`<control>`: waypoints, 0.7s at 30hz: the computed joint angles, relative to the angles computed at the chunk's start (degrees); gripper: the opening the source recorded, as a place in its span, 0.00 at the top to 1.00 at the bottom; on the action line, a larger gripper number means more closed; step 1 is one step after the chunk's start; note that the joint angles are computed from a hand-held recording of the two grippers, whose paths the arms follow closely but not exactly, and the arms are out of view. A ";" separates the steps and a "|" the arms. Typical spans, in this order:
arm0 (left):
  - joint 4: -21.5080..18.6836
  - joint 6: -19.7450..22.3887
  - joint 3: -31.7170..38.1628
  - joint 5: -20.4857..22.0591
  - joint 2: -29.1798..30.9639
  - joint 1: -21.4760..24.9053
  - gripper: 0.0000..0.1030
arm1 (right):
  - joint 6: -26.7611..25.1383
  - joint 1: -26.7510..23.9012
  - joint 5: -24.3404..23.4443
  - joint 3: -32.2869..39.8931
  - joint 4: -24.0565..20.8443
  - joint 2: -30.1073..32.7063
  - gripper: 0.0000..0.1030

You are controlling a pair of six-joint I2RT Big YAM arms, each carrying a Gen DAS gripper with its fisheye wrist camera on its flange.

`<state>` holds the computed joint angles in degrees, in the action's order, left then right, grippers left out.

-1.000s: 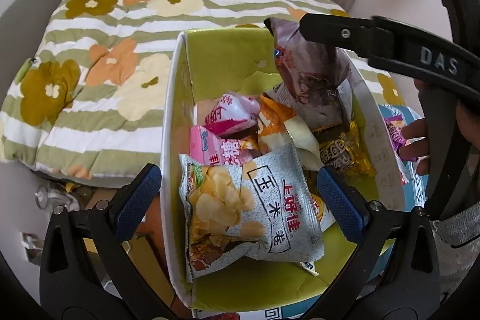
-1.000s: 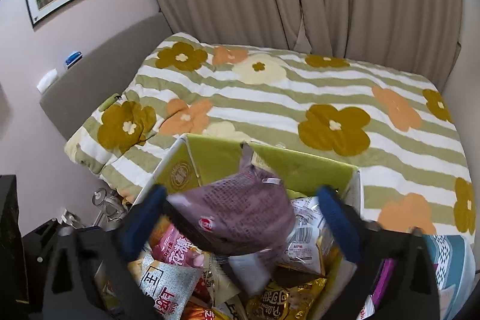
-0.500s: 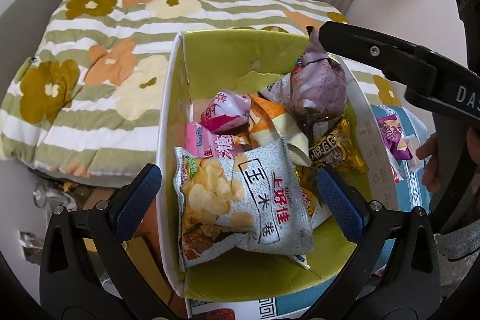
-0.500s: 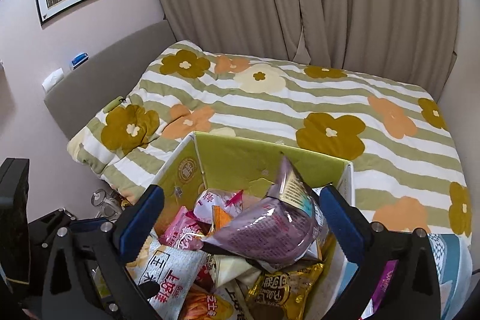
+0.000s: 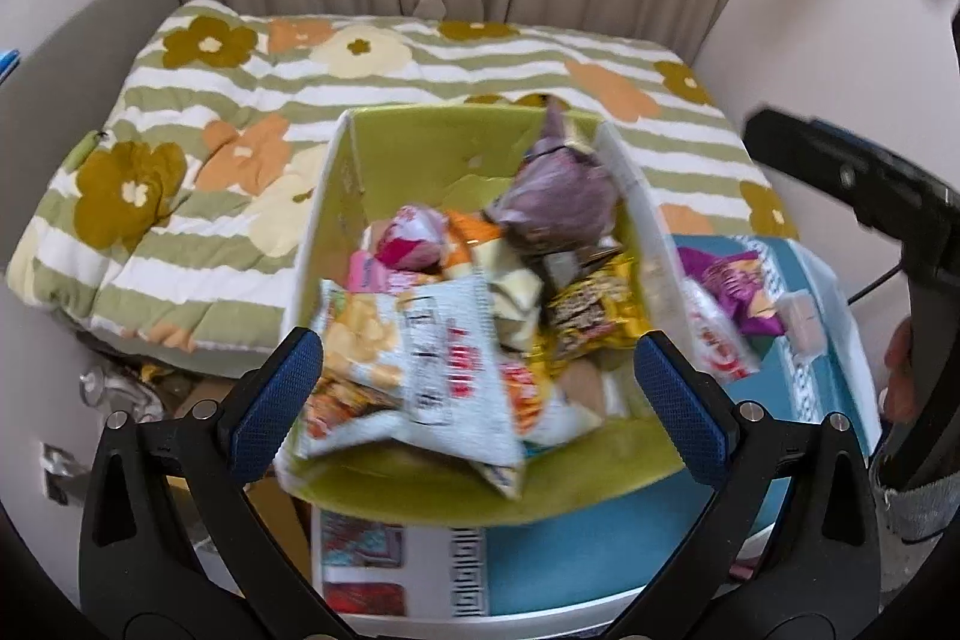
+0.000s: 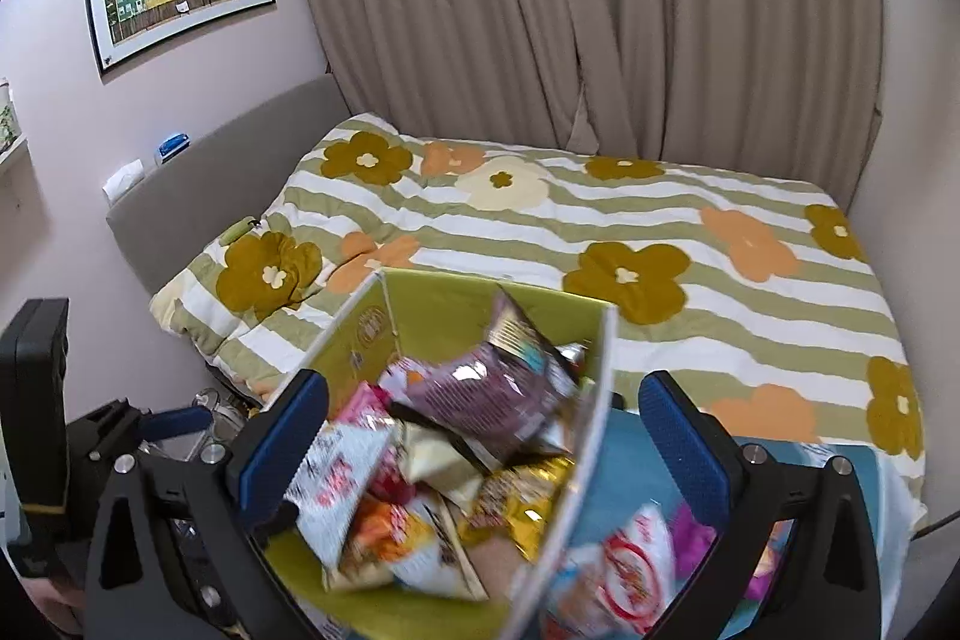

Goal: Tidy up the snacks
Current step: 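Move both tools back toward the purple chip bag and pink pack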

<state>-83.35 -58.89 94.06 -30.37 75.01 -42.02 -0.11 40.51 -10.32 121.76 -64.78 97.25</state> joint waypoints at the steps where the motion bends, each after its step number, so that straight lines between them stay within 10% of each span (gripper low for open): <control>1: -0.50 -1.18 1.41 -1.17 1.02 -1.19 0.00 | -0.63 -0.78 -0.04 -1.60 0.23 -1.53 0.00; 21: -6.58 -5.08 33.91 -6.16 28.41 -10.81 0.00 | -9.79 -24.00 -6.20 -20.21 0.31 -16.10 0.00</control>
<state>-89.92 -63.98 127.96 -36.53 103.42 -52.83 -9.89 16.51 -16.52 101.55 -64.47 81.15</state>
